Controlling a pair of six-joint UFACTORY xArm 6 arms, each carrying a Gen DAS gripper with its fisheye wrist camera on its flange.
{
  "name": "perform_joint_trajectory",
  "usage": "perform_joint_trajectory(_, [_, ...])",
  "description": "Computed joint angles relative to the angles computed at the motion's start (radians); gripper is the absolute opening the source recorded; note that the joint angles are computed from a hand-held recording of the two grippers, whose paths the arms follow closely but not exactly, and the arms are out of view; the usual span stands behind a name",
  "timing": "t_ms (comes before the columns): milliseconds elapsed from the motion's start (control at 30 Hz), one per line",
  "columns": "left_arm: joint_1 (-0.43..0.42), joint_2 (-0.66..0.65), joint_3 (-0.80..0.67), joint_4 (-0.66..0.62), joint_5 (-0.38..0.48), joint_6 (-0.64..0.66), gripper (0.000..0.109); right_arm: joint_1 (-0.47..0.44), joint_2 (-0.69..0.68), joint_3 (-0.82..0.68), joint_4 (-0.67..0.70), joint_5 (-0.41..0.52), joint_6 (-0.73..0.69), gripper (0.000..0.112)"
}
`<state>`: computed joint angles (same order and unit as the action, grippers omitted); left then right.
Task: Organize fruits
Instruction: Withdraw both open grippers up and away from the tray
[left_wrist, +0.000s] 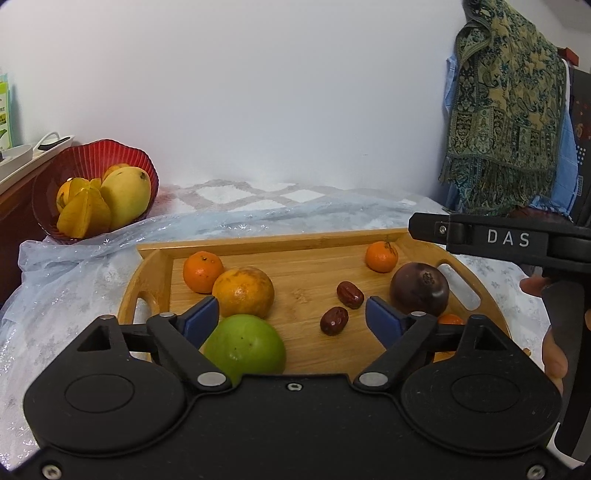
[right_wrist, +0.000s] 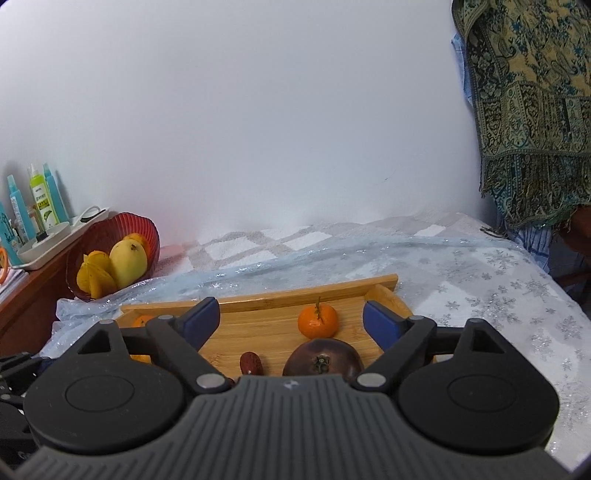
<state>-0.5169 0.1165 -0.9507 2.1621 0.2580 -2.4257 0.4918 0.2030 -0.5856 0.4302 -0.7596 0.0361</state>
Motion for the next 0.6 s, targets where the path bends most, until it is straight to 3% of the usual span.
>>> perform_joint_trajectory(367, [-0.025, -0.066, 0.069, -0.012, 0.033, -0.001, 0.098, 0.037, -0.025, 0.071, 0.027, -0.081, -0.013, 0.095])
perform_joint_trajectory(600, [-0.051, -0.091, 0.098, -0.050, 0.070, 0.044, 0.099, 0.049, -0.038, 0.118, 0.041, -0.121, 0.007, 0.100])
